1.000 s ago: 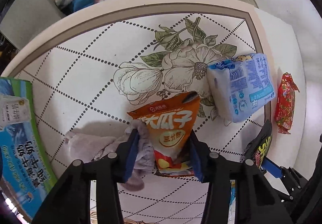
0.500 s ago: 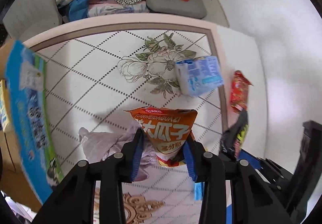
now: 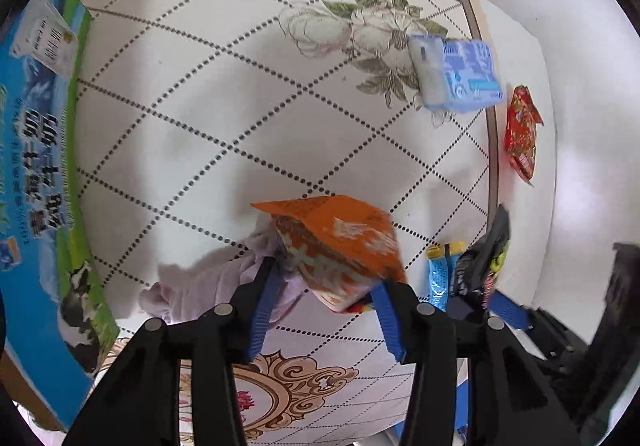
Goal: Organize soft objects
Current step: 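Carry both bags into the cardboard box and open both tools to release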
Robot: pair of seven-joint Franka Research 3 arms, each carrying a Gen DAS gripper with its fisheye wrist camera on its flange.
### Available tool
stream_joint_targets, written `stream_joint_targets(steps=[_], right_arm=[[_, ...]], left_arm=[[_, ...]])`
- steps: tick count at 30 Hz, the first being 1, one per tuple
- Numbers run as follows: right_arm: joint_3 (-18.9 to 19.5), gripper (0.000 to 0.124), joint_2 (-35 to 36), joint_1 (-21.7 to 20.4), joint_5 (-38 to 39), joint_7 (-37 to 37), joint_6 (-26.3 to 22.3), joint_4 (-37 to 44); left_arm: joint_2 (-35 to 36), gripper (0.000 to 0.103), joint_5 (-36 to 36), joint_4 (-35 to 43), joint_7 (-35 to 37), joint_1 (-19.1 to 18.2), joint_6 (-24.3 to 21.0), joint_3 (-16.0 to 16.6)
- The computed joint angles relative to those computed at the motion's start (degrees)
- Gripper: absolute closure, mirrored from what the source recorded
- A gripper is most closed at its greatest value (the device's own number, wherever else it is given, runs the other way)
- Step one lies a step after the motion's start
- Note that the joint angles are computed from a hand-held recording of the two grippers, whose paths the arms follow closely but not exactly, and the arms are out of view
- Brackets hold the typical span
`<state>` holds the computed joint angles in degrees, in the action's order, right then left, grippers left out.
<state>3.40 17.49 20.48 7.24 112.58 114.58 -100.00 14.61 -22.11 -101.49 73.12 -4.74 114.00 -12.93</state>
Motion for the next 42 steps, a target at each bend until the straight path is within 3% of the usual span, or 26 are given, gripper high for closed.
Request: stream_joint_targets(steps=[3, 5, 19, 22, 27, 32, 37, 42], right_arm=[[0.1, 0.068, -0.9, -0.3, 1.0, -0.2, 1.1, -1.6], [0.1, 0.068, -0.5, -0.2, 0.9, -0.4, 1.8, -1.5], [-0.9, 0.068, 1.3, -1.4, 0.7, -1.0, 1.4, 0.2], [-1.0, 0.068, 1.4, -2.0, 1.1, -0.9, 1.4, -0.2], [-1.2, 0.068, 0.4, -2.1, 0.5, -0.6, 1.8, -1.1], [-0.7, 0.068, -3.6, -2.6, 2.1, -0.7, 3.2, -2.7], [0.8, 0.068, -7.6, -1.5, 2.8, -0.7, 3.8, -1.4], [3.1, 0.068, -6.0, 1.9, 2.6, 0.1, 2.6, 6.1]], left_arm=[[-0.4, 0.059, -0.7, 0.9, 0.4, 0.3, 0.8, 0.1], [0.9, 0.047, 1.2, 3.0, -0.7, -0.3, 0.4, 0.2], [15.3, 0.047, 9.3, 18.1, -6.4, -4.3, -7.5, -1.7], [15.4, 0.071, 12.9, 18.4, -6.1, -5.6, -6.8, -1.6], [10.6, 0.076, 11.3, 14.2, -4.1, -4.3, -3.4, -2.4], [0.8, 0.076, 6.9, 6.7, -1.3, -2.1, 1.0, -2.0], [-8.5, 0.076, 5.1, 2.1, 2.2, -1.2, 2.3, 0.3], [-17.5, 0.076, 8.1, -3.4, 4.5, 0.2, 2.0, 4.1]])
